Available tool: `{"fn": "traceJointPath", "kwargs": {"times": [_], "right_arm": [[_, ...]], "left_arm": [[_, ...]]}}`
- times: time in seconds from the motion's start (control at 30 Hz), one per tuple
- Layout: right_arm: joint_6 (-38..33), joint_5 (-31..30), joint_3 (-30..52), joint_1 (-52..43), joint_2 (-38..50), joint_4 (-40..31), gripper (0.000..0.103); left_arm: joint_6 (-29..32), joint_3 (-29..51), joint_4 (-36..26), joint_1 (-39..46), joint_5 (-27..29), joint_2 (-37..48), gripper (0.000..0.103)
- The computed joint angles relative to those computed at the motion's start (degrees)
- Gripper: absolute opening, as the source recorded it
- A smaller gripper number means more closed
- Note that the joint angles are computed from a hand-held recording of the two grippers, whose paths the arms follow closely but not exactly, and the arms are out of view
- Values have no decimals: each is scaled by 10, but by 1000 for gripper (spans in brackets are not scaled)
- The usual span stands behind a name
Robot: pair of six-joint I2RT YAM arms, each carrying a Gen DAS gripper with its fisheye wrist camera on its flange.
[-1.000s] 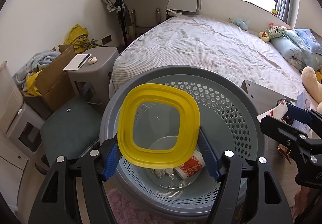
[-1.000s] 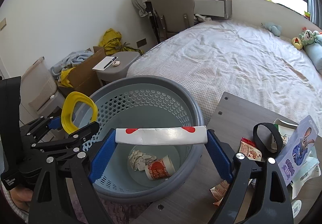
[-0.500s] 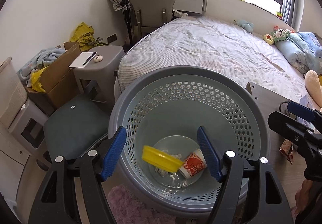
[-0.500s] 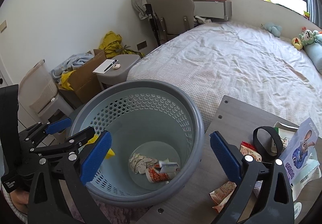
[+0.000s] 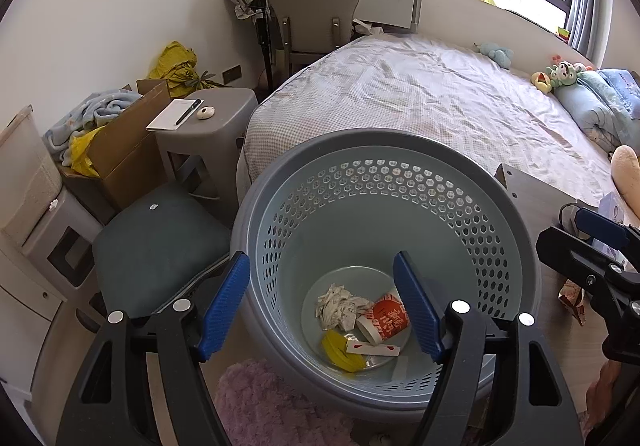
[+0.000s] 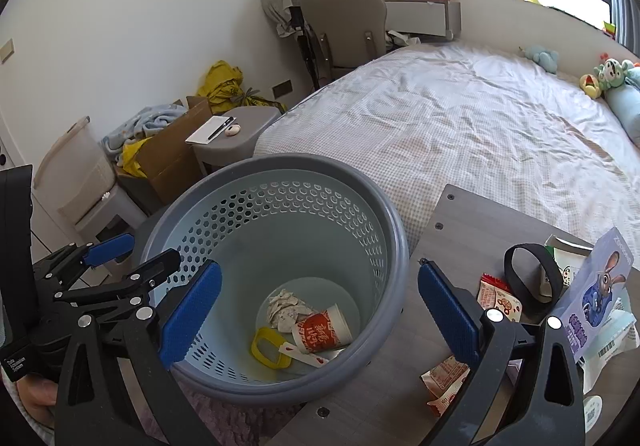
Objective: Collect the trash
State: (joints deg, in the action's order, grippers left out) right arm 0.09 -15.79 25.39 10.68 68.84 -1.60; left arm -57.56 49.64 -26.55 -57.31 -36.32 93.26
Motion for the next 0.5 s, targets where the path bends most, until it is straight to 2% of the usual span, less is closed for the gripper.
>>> {"fn": "traceJointPath", "kwargs": {"times": [0.5], "right_arm": [[4, 3, -19, 1, -34, -12, 97]], "left_arm": [[-18, 1, -16, -12, -7, -7, 74]]}}
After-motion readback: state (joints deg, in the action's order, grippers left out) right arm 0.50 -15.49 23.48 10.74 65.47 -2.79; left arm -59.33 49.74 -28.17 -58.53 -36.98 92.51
